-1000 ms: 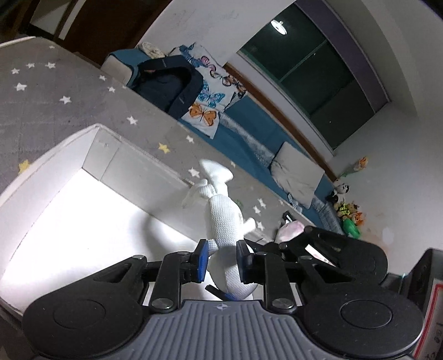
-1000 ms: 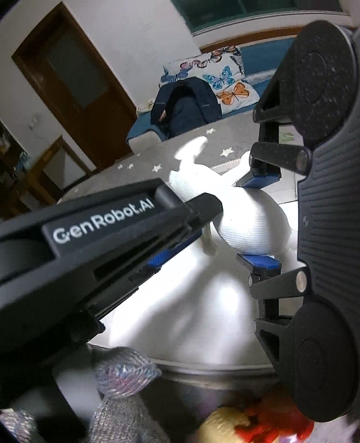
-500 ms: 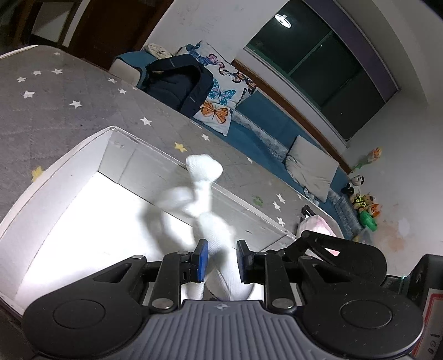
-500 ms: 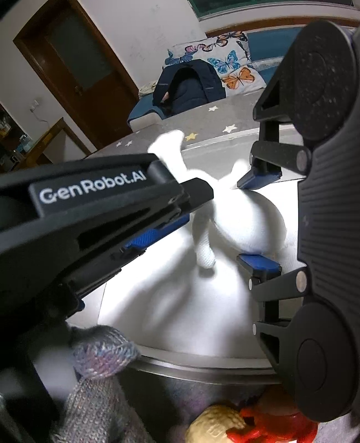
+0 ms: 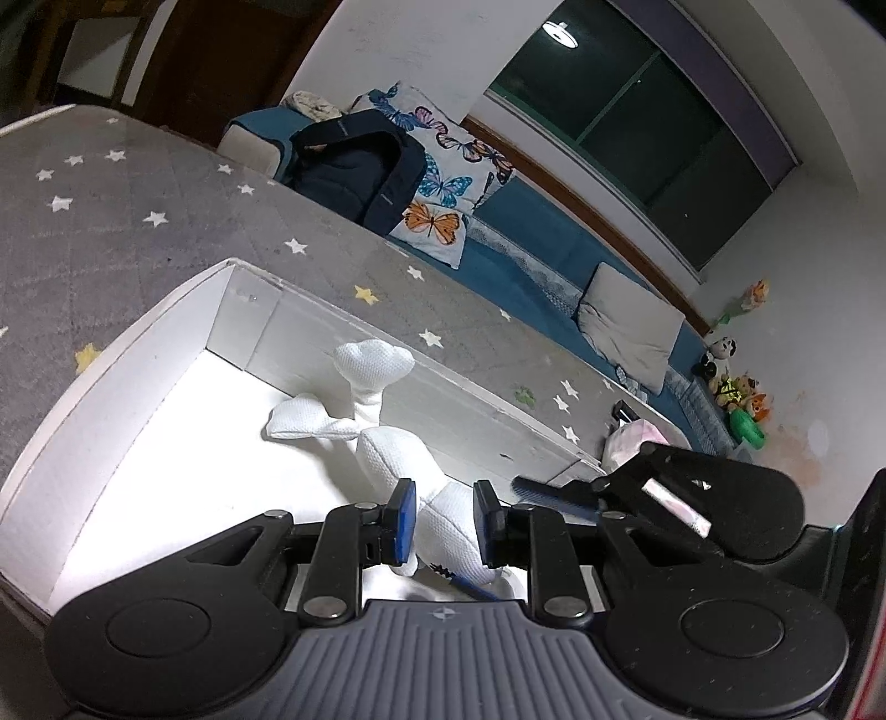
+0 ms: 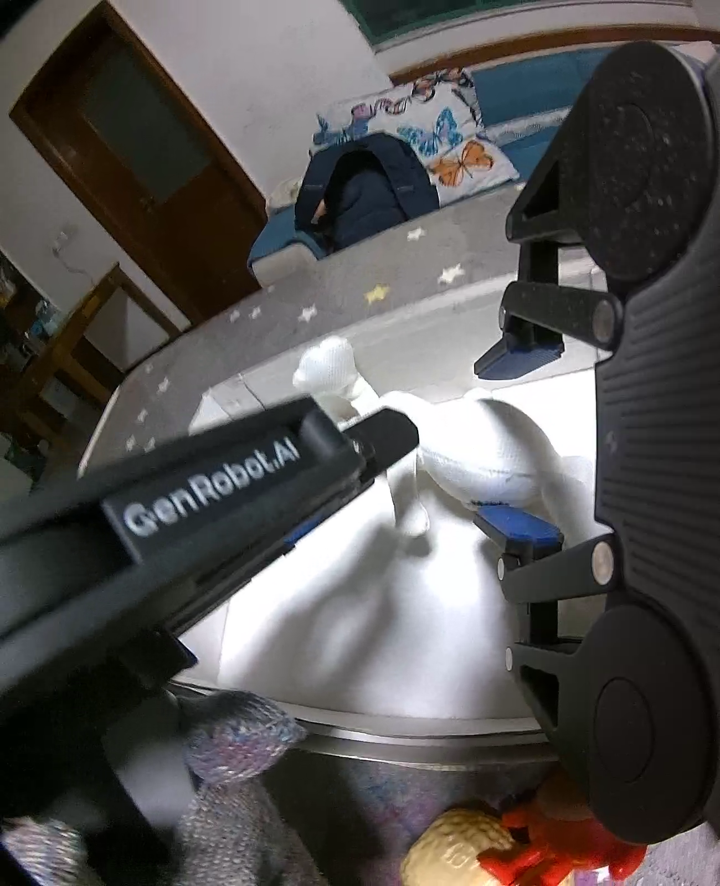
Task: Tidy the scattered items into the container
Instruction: 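Open the right gripper to drop the bunny into the box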
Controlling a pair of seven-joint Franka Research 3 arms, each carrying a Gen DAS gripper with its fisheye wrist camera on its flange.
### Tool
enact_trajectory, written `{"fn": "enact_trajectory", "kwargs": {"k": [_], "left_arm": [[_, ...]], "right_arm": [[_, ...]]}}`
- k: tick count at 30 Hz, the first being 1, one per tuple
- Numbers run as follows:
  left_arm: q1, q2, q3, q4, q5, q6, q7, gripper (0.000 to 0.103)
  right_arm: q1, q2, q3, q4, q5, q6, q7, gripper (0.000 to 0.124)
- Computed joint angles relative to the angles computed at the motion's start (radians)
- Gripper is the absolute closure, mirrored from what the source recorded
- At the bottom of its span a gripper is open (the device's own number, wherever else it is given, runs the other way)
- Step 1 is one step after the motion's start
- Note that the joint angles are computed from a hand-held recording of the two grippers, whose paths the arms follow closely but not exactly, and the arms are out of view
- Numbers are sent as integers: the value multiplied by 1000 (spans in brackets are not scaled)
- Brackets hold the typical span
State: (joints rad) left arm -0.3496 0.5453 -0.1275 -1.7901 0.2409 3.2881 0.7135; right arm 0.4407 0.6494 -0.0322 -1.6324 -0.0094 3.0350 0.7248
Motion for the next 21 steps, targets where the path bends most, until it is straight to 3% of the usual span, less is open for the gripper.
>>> {"fn": "enact_trajectory", "kwargs": {"k": [3, 8, 13, 16, 18, 21], "left_arm": [[-35, -23, 38, -20, 3, 9, 2, 80], [-107, -77, 110, -85, -6, 47, 17, 79], [-169, -127, 156, -150, -35, 69, 59, 79], [-208, -155, 180, -191, -61, 86, 98, 79], [-264, -174, 226, -220, -97, 100, 138, 79], [-298, -203, 242, -266, -135, 115, 195, 78]], "right_arm": [[-9, -43, 16, -58, 36, 33, 31, 66], [42, -122, -36, -172, 77, 113, 133, 63], [174, -237, -161, -348, 131, 225, 252, 55], [196, -296, -169, -433, 204, 279, 289, 52], [202, -336, -163, -498, 254, 332, 293, 48], [127, -389, -77, -582, 292, 403, 316, 41]]}}
